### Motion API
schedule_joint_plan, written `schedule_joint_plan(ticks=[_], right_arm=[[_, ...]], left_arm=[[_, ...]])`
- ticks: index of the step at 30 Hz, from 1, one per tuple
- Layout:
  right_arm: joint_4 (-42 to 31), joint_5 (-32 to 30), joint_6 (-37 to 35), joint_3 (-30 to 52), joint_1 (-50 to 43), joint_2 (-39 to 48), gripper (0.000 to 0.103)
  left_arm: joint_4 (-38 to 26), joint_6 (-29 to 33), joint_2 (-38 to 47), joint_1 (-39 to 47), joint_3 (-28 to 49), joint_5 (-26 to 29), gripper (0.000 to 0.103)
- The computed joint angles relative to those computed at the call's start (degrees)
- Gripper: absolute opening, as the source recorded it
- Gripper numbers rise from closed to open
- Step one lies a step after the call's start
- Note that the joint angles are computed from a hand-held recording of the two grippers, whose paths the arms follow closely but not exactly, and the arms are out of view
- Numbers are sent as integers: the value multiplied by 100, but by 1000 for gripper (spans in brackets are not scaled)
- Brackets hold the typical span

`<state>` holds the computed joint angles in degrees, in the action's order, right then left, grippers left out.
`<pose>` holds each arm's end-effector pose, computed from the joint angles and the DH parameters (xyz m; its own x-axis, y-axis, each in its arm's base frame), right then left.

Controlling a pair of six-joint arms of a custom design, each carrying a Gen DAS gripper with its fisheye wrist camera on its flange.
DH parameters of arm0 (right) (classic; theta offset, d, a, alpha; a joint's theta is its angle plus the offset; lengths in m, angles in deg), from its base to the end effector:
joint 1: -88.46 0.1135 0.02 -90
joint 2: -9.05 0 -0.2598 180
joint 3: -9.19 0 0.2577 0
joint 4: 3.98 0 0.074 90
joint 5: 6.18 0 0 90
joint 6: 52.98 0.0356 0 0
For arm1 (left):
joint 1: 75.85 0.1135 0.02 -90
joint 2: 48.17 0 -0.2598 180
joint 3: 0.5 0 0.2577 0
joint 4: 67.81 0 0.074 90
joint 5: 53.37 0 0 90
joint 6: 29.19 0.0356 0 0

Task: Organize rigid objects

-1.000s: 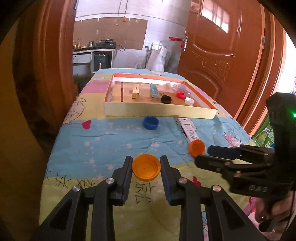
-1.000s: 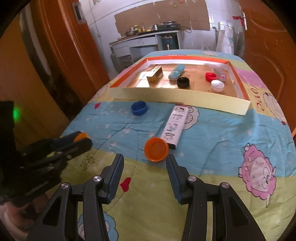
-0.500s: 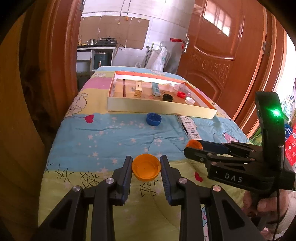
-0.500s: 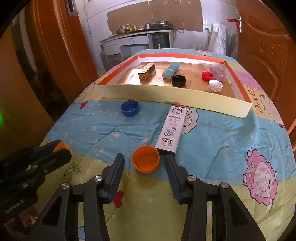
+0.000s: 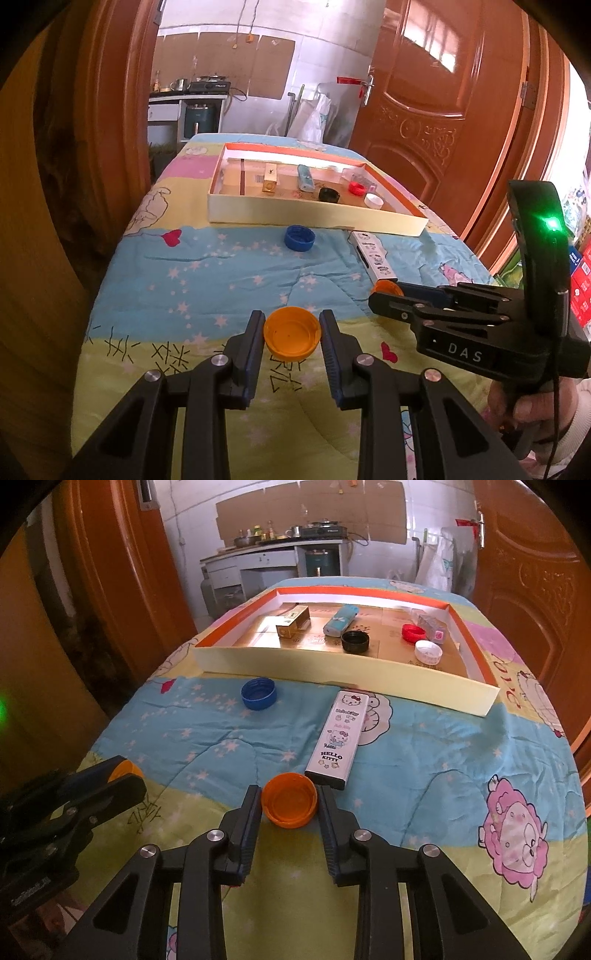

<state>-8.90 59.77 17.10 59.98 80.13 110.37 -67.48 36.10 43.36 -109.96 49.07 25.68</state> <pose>0.2942 -0.0284 0.0816 -0.7333 -0.2071 -0.6476 -0.3683 0.9216 0.1224 0.2522 -0.1626 0.1285 -0.6807 -0.0347 -0.7318 0.1634 0.9665 -0.1978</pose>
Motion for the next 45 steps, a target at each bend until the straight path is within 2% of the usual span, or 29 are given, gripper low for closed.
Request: schedule_joint_plan(ticks=[22, 45], right_arm=[[-520, -510, -163, -8, -605, -770, 31], [-953, -883, -146, 1069, -1193, -468, 31]], left_arm=[[-266, 38, 43, -175, 487, -81, 31], [-1077, 436, 696, 81, 2095, -111, 31]])
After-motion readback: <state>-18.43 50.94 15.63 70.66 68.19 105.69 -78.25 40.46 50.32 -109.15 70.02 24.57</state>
